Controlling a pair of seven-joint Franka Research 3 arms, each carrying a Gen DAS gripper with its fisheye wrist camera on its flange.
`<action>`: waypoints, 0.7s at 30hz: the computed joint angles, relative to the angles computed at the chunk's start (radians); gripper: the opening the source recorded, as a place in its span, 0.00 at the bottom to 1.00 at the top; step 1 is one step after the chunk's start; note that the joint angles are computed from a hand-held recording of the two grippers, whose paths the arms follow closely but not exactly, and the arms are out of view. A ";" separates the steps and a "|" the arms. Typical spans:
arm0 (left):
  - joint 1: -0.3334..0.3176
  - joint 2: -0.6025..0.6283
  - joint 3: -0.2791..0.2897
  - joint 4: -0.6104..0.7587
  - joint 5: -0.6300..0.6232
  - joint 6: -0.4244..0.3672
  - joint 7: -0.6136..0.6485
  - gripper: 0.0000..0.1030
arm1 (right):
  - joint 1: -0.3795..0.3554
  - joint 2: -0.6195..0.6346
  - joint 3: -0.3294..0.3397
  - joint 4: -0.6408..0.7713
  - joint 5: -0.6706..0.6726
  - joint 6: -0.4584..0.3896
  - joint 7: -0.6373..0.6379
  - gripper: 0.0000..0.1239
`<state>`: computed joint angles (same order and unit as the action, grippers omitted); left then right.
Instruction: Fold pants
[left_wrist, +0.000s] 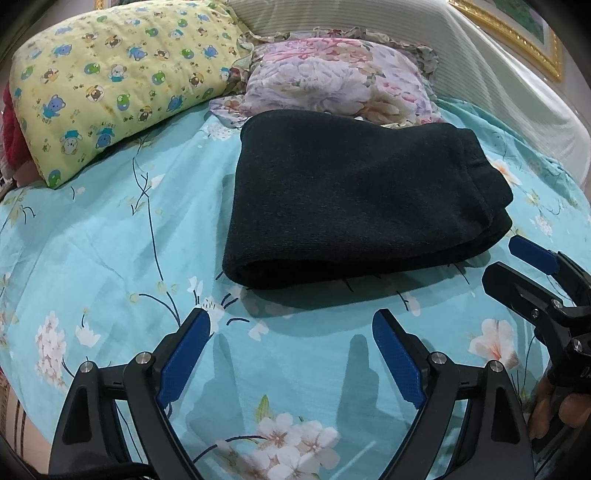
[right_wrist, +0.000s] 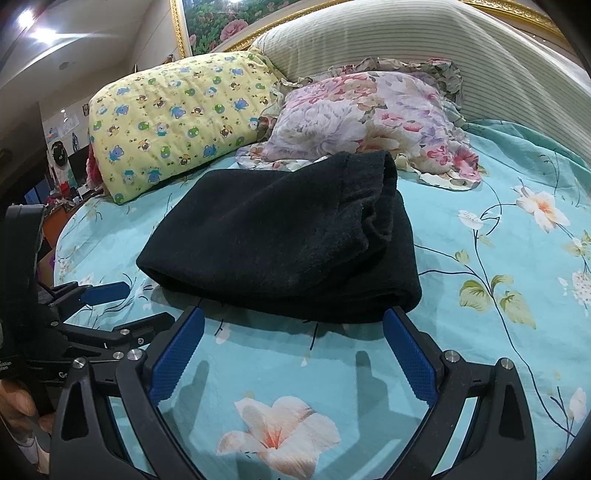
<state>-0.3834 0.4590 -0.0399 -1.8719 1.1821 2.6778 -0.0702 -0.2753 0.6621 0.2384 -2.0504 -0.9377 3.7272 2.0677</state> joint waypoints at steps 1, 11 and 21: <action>0.000 0.001 0.001 0.001 0.000 -0.002 0.001 0.88 | 0.002 0.003 -0.001 0.003 0.001 0.001 -0.002 0.79; -0.001 0.009 0.001 0.011 -0.009 -0.002 0.016 0.88 | 0.006 0.002 0.005 0.001 0.011 -0.009 -0.011 0.79; -0.006 0.012 0.006 0.013 -0.008 -0.002 0.011 0.88 | 0.005 0.004 0.009 -0.002 0.027 -0.002 -0.024 0.79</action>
<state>-0.3895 0.4708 -0.0340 -1.8584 1.1740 2.6760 -0.0590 -0.2705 0.6662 0.2470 -2.0527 -0.9105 3.7250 2.0441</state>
